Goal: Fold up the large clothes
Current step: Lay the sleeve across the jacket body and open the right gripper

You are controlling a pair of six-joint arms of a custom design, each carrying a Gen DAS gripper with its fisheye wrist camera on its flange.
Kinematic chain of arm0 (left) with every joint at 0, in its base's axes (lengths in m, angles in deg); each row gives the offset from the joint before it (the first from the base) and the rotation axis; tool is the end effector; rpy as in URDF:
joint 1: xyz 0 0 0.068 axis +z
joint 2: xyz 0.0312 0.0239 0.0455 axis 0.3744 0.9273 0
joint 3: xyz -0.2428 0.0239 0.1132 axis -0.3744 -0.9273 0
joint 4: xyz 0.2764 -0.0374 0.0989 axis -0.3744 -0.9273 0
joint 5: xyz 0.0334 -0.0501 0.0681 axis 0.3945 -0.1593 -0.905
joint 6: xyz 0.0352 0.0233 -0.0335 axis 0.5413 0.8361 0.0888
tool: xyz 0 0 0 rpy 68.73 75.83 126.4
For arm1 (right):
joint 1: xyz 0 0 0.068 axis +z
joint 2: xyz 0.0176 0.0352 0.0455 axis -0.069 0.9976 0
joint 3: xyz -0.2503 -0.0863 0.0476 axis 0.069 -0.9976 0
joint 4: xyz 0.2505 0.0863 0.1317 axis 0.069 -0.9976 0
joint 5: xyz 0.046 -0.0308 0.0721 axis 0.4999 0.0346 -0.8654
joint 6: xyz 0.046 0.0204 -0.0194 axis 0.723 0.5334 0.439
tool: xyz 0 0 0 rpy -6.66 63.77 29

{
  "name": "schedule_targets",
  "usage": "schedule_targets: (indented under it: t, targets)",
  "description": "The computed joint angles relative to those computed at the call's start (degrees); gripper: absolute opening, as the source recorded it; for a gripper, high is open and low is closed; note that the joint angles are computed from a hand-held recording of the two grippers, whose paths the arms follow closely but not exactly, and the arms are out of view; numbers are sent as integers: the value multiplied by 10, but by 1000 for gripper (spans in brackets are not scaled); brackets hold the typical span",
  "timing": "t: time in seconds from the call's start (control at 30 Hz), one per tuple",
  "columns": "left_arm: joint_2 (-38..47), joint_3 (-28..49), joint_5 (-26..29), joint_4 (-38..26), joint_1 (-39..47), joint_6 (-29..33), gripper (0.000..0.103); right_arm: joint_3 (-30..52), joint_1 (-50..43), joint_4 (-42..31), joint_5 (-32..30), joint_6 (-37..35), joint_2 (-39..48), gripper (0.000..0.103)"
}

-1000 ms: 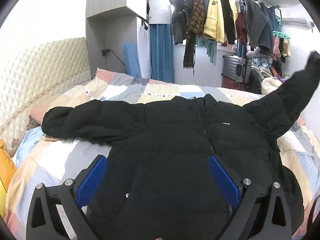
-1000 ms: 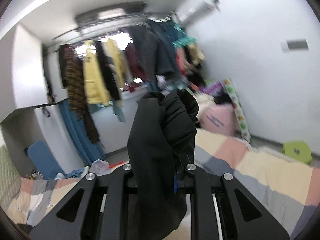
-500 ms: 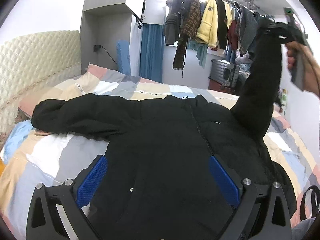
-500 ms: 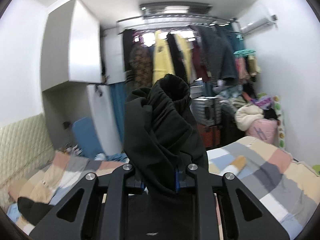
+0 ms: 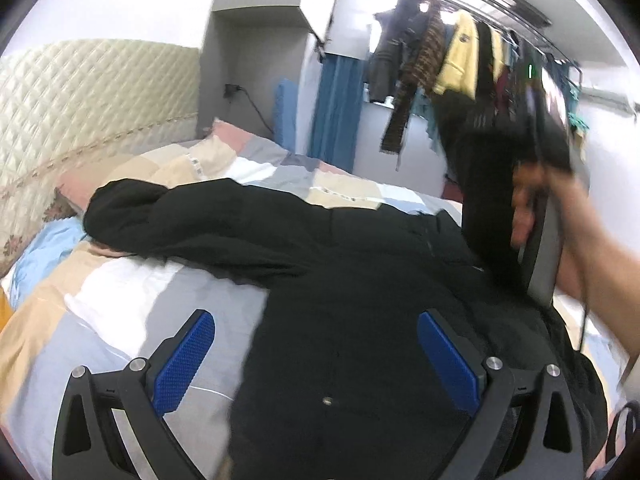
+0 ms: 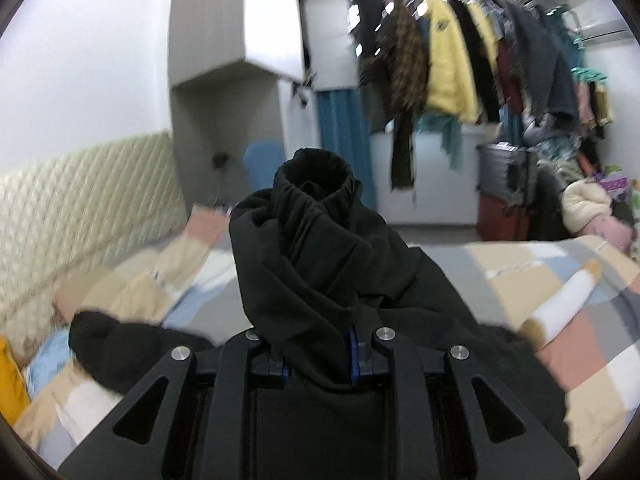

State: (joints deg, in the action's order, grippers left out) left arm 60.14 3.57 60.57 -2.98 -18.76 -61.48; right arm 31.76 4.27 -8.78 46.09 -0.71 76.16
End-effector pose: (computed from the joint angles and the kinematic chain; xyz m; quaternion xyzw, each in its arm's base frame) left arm 0.2510 -0.2022 0.1408 0.0610 0.8750 -0.1323 0.4616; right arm 0.3770 0.0438 0.2458 0.1071 0.8221 -0.0294 0.5583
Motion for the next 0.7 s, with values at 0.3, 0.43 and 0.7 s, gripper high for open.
schedule_targets:
  t: [0.3, 0.43, 0.7]
  targets:
    - [43, 6, 57, 13, 58, -19, 103, 37, 31, 15, -57, 6, 208, 22]
    - [69, 21, 46, 15, 45, -9, 103, 57, 32, 11, -59, -11, 284, 22]
    - [110, 52, 48, 5, 35, -7, 103, 66, 37, -21, -64, -1, 284, 24]
